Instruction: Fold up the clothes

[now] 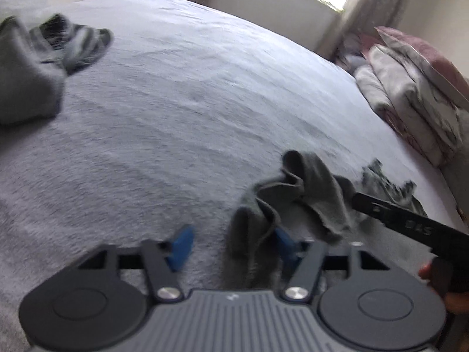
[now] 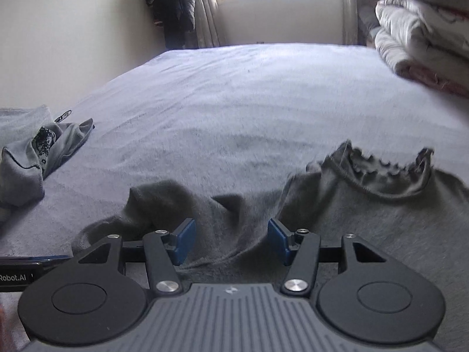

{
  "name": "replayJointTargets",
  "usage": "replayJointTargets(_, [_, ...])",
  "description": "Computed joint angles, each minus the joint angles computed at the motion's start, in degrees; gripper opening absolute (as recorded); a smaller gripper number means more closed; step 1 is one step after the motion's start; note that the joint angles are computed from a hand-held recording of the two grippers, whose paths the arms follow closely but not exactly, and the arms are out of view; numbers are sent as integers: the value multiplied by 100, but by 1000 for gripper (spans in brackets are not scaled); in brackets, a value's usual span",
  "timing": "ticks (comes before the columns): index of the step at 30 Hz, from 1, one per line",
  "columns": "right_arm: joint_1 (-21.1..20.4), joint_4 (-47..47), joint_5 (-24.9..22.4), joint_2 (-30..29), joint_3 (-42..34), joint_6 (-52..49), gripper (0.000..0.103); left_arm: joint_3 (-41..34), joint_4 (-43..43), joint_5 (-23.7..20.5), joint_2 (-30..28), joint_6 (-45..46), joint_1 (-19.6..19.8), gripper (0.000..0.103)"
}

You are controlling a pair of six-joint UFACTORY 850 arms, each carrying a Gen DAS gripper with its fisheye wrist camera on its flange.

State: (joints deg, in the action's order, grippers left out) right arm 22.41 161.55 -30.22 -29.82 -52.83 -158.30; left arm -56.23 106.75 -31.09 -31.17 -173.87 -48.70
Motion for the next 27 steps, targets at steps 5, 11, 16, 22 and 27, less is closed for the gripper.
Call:
replayJointTargets(5, [-45, -89, 137, -119, -92, 197, 58, -203, -1102, -606, 27, 1453, -65, 9])
replayJointTargets(11, [-48, -345, 180, -89, -110, 423, 58, -368, -1827, -2270, -12, 2736, -294, 11])
replayJointTargets(16, [16, -442, 257, -55, -112, 374, 58, -337, -2476, -2548, 9, 3401, -252, 17])
replayJointTargets(22, [163, -596, 316, -30, -164, 355, 58, 379, -2490, -1920, 577, 2288, -102, 33])
replayJointTargets(27, [409, -1192, 195, 21, -218, 403, 57, 1013, -1901, -1209, 1025, 833, 5, 33])
